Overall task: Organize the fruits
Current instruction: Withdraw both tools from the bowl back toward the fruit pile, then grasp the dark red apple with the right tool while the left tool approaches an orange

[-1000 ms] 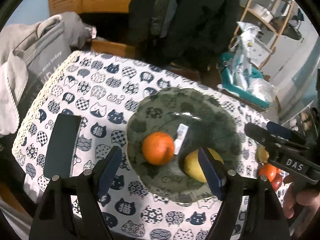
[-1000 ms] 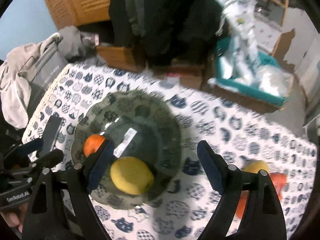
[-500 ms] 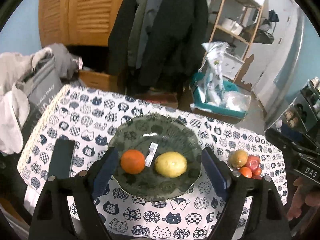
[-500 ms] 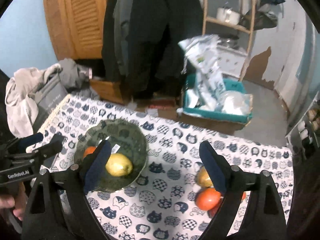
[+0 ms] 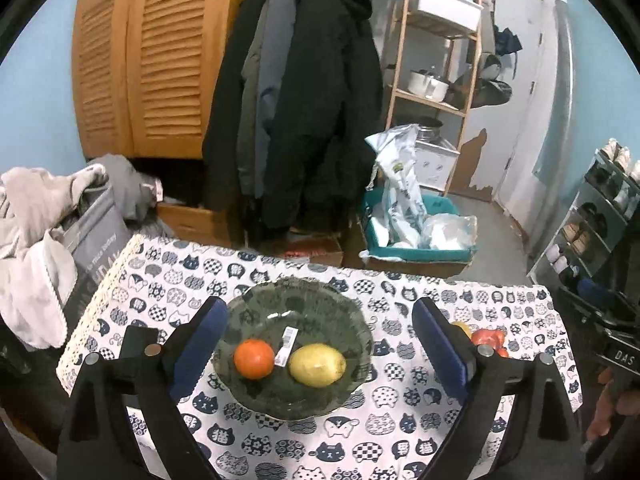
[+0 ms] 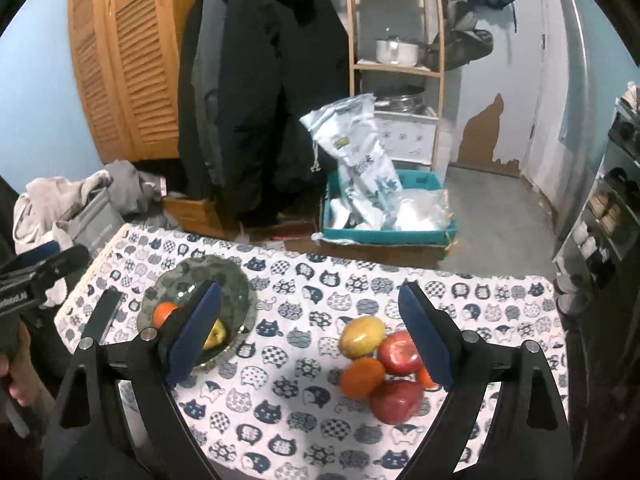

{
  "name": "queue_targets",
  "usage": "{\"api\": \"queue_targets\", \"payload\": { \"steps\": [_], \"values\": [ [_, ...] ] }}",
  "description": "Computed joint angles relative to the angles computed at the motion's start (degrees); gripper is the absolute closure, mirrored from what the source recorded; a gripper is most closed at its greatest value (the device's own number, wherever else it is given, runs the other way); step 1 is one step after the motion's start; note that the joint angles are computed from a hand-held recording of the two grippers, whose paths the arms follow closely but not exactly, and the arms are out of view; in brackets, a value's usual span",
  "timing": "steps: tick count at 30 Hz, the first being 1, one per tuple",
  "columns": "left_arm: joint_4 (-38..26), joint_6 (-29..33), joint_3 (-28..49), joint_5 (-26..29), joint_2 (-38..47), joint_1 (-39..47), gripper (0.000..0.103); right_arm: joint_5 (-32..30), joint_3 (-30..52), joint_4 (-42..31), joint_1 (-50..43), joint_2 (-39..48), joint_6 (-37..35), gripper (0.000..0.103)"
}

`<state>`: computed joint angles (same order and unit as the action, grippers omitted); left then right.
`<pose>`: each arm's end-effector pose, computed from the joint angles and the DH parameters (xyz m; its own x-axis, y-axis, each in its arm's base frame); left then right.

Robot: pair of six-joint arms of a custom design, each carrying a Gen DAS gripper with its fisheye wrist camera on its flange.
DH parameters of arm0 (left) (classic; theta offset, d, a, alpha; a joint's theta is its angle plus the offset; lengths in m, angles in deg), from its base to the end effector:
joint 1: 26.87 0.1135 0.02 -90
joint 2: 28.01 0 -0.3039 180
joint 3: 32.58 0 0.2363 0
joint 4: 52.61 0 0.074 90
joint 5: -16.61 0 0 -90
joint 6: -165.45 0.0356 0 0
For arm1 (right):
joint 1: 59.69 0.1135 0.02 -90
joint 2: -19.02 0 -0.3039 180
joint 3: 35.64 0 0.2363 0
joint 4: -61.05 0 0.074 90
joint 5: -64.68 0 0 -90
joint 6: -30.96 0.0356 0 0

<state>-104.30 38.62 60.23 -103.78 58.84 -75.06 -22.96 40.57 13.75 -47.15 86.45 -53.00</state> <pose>0.2210 -0.2201 0.3665 -0.6264 -0.0753 -0.7759 0.0400 0.9909 -0.1285 0.2176 0.0469 0.3620 -0.6241 -0.0311 -0.7807 -0.1205 0.9911 0.0568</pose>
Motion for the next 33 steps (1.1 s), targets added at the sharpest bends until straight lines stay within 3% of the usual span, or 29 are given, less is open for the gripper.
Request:
{"api": "queue_targets", "payload": {
  "steps": [8,20,33],
  "values": [
    [-0.6,0.3,4.2,-2.1,2.8,-3.8,0.004,-5.3,-1.9,-1.9,-8.6,-6.2,-3.9,0.013],
    [-2.2,1.9,12.1,-3.8,9.6,-7.8,0.001,-12.2,-3.9,-1.8,-20.0,-6.3,-7.8,0.013],
    [-3.9,1.7,17.4,6.5,21.2,-6.2,0.001,-13.1,-10.8,3.2,-25.0,4.0,-12.1,0.013]
  ]
}}
